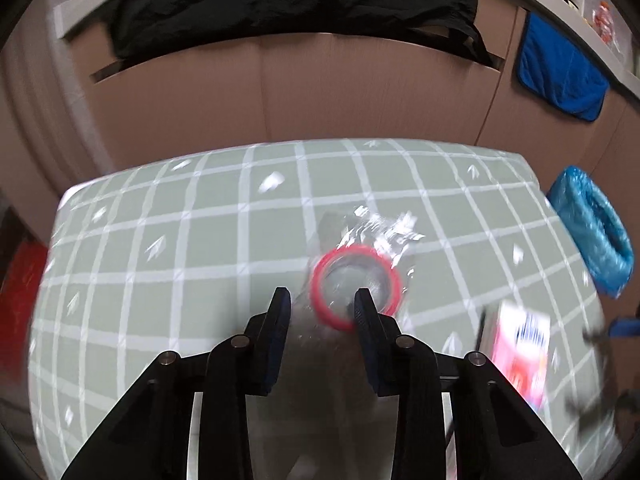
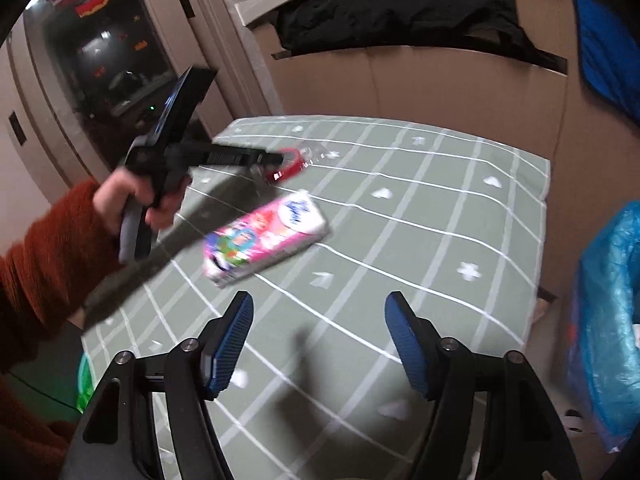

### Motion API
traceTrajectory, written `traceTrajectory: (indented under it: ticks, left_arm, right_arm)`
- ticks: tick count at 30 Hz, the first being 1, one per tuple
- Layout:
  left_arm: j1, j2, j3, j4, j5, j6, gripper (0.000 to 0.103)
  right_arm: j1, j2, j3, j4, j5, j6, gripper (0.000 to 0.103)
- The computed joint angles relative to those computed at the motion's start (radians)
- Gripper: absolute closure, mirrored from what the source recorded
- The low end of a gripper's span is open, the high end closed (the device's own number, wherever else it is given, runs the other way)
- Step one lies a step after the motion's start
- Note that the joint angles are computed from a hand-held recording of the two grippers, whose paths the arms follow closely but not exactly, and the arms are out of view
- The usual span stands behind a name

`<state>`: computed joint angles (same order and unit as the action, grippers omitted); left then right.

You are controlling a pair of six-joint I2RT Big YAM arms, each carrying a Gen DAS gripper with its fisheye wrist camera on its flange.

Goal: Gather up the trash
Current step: 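Grasp the pink Kleenex packet with the right tool while the left tool grasps the red tape roll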

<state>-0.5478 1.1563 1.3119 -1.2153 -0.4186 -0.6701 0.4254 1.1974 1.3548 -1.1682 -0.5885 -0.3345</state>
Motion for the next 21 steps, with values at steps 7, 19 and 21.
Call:
traceTrajectory:
  ticks: [7, 19, 21]
  left_arm:
    - [-0.106, -0.201, -0.139, -0.135, -0.062, -0.262, 0.069]
    - [-0.238, -0.375, -0.174, -0.281, -0.214, -0.533, 0.069]
    - [-0.234, -0.373, -0.173, -0.261, -0.207, -0.497, 0.069]
  right_arm:
    - [0.159, 0.084, 0.046, 0.009, 0.068, 0.238, 0.035]
    - [0.400, 0.230, 0.138, 0.160, 0.526, 0.341, 0.029]
    - [0.406, 0.222, 0.131, 0.152, 0.534, 0.288, 0.031]
